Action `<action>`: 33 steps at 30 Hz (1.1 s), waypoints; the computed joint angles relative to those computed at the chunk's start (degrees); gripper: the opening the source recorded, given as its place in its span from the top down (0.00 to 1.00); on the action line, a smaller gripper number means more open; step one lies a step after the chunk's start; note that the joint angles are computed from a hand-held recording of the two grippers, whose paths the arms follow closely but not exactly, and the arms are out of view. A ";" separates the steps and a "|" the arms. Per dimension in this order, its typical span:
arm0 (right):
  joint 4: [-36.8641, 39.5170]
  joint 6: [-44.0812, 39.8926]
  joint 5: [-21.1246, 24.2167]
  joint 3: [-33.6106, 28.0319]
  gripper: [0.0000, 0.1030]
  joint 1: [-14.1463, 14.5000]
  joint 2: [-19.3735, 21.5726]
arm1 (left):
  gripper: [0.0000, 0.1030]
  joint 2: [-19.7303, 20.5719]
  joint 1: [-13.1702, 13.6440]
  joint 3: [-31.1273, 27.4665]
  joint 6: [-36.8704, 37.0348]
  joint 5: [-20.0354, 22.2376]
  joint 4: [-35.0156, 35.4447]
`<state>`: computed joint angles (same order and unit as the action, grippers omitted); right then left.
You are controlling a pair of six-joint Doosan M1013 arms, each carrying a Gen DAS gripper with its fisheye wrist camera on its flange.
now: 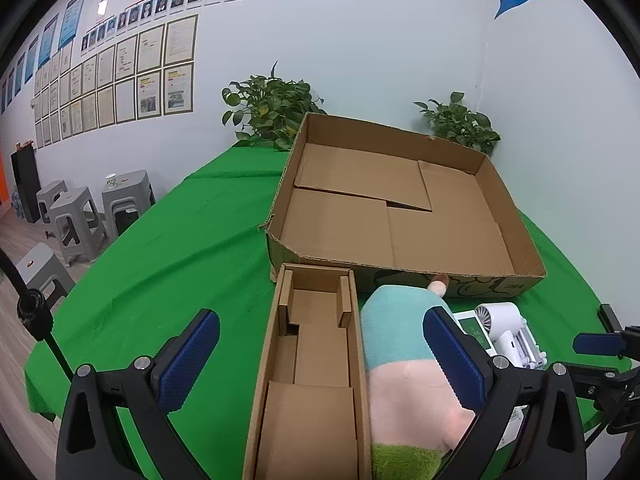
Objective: Organize objects
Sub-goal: 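Reach the left gripper to the plush pig and close on it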
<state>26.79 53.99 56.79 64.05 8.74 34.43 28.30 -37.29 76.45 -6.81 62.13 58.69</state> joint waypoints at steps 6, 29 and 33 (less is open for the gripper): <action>1.48 -0.69 0.04 0.32 0.17 -0.44 -0.03 | 0.00 0.09 0.33 -0.44 0.97 -0.62 -1.58; 2.12 -1.42 -6.09 5.27 0.17 -0.48 -0.99 | 0.00 -3.20 -0.24 3.98 2.00 -6.44 -2.74; 10.66 -10.45 -6.82 7.44 0.17 -1.30 -2.02 | 0.00 -4.51 0.04 5.84 1.65 -8.05 -3.92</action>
